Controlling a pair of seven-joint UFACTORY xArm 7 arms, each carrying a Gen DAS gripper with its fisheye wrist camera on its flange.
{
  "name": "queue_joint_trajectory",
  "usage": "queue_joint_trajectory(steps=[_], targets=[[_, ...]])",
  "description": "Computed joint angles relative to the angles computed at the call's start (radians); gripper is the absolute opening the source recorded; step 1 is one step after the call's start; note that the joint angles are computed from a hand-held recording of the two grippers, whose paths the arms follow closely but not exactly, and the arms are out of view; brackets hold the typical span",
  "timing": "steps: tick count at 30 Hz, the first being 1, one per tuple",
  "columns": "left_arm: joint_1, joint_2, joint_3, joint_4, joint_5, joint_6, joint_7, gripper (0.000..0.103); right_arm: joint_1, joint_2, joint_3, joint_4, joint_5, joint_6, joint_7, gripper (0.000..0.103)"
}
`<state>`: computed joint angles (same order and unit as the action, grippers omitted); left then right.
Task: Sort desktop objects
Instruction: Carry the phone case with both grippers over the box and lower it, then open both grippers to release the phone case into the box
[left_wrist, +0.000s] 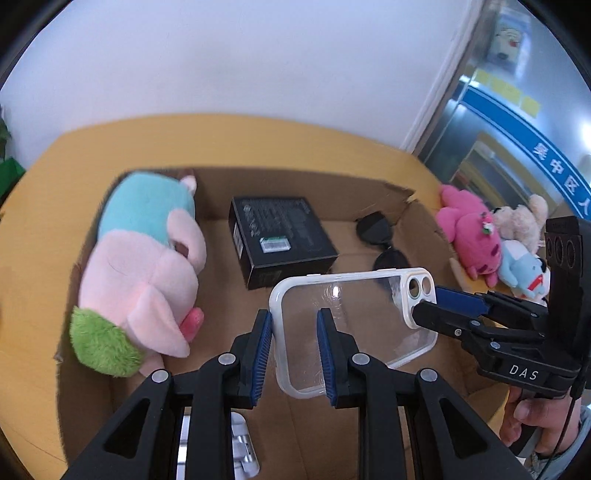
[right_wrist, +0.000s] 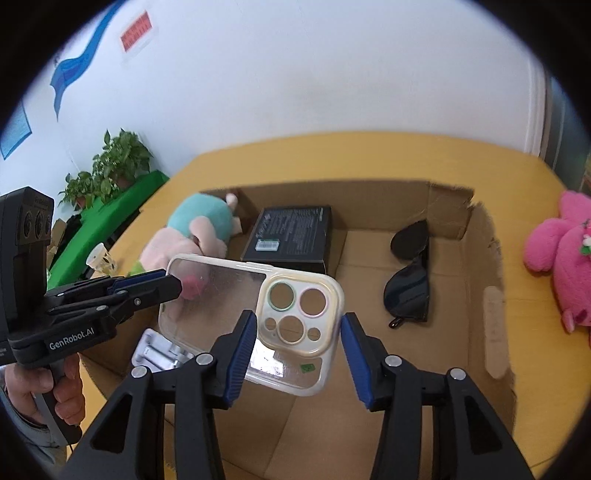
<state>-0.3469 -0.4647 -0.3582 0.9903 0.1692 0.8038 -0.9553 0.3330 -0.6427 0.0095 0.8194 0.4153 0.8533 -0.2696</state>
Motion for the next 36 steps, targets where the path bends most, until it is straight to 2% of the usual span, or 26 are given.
queue_joint_trajectory(steps=[9,13,15,17,19,21,23,26,27,29,32,34,36], targets=[[-0.035,0.123,0.049,0.036,-0.082,0.120,0.020,0.023,-0.039,0.239,0.034,0.139,-0.045,0.219,0.071,0.050],[-0.048,0.123,0.064,0.030,-0.102,0.133,0.041,0.027,-0.058,0.258,0.049,0.149,-0.047,0.250,0.093,0.050],[-0.043,0.085,0.049,0.011,-0.066,0.119,0.024,0.032,-0.064,0.240,0.052,0.140,-0.049,0.235,0.092,0.051],[-0.022,0.045,0.006,0.020,0.017,0.155,-0.021,0.041,-0.070,0.192,0.049,0.115,-0.049,0.191,0.085,0.053],[0.001,-0.010,-0.054,0.037,0.118,0.205,-0.073,0.057,-0.074,0.075,0.048,0.061,-0.060,0.133,0.075,0.068],[0.025,-0.097,-0.131,0.028,0.224,0.231,-0.143,0.086,-0.072,-0.074,0.043,-0.024,-0.067,0.060,0.068,0.081],[0.050,-0.177,-0.206,0.012,0.291,0.256,-0.207,0.103,-0.066,-0.238,0.047,-0.123,-0.080,0.006,0.075,0.082],[0.091,-0.291,-0.312,-0.017,0.325,0.298,-0.310,0.103,-0.055,-0.435,0.067,-0.265,-0.111,-0.039,0.106,0.083],[0.100,-0.319,-0.332,-0.028,0.316,0.304,-0.338,0.103,-0.052,-0.518,0.082,-0.329,-0.149,-0.053,0.148,0.083],[0.114,-0.364,-0.371,-0.060,0.291,0.303,-0.391,0.103,-0.068,-0.601,0.112,-0.404,-0.159,-0.078,0.178,0.083],[0.133,-0.360,-0.419,-0.083,0.255,0.334,-0.401,0.103,-0.068,-0.645,0.114,-0.471,-0.190,-0.086,0.245,0.083],[0.138,-0.359,-0.442,-0.102,0.255,0.344,-0.404,0.103,-0.064,-0.678,0.149,-0.509,-0.228,-0.147,0.265,0.083],[0.148,-0.349,-0.471,-0.126,0.258,0.339,-0.428,0.103,-0.051,-0.704,0.146,-0.536,-0.247,-0.162,0.293,0.084]])
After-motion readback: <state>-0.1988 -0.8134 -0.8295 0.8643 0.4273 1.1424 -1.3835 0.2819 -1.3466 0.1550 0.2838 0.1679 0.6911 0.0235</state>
